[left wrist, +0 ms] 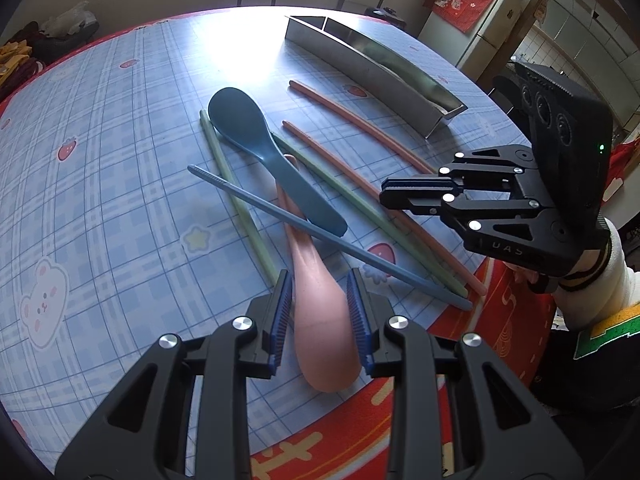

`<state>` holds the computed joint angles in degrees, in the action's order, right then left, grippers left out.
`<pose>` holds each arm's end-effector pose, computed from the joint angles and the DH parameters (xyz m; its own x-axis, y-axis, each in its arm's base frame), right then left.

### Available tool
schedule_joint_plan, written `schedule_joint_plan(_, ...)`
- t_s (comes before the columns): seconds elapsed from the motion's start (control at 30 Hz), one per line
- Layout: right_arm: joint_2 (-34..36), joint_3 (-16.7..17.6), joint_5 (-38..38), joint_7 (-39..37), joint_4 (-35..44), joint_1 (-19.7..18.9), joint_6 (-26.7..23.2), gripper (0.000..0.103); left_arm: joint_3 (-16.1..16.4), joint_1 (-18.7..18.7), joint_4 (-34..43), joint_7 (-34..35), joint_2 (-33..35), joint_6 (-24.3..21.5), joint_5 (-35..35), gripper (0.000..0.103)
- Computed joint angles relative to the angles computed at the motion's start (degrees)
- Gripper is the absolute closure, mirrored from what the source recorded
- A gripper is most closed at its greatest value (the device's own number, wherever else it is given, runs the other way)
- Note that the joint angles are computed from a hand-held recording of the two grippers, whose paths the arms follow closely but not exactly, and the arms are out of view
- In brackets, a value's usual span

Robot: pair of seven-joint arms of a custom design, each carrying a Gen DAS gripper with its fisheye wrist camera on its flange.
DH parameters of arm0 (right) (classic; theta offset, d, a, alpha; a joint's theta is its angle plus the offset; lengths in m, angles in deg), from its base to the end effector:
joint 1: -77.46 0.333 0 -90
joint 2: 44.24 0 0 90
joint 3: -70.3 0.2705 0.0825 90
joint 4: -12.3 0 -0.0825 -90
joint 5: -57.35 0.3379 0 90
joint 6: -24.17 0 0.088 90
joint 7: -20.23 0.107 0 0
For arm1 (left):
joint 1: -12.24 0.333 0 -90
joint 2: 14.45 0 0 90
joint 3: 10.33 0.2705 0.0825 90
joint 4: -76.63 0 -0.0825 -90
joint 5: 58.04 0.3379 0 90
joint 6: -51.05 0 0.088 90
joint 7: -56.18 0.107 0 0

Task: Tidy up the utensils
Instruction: 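Close the left gripper on the pink spoon handle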

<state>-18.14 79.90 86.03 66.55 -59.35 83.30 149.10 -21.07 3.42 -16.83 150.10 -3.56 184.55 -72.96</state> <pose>0.6437 0.1698 0.5298 0.7478 -0.6504 -0.1337 -0.5660 -0.5191 -0.6404 0.5748 -0.1993 0.5312 -0.3176 -0.9143 0.2513 -0.8616 0.1675 -0.4792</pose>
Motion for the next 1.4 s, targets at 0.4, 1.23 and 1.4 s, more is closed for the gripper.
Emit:
schedule_joint_plan(0.4,-0.21,0.01,0.4,-0.36,-0.26,-0.16,-0.17,0.096,1.65,-4.94,10.13,-8.34,6.38,-6.63,16.31,0.072)
schedule_joint_plan(1.23,-0.32,-0.05,0.05,0.11,-0.44,0.05,-0.16,0.096,1.48,-3.35,10.94,-11.56,5.83,-10.7,13.77,0.069)
schedule_joint_plan(1.4,-0.23,-0.03,0.34,-0.02,-0.29,-0.1,-0.49,0.096,2.08,-5.93,9.41,-14.69,4.97,-9.54,21.68,0.073)
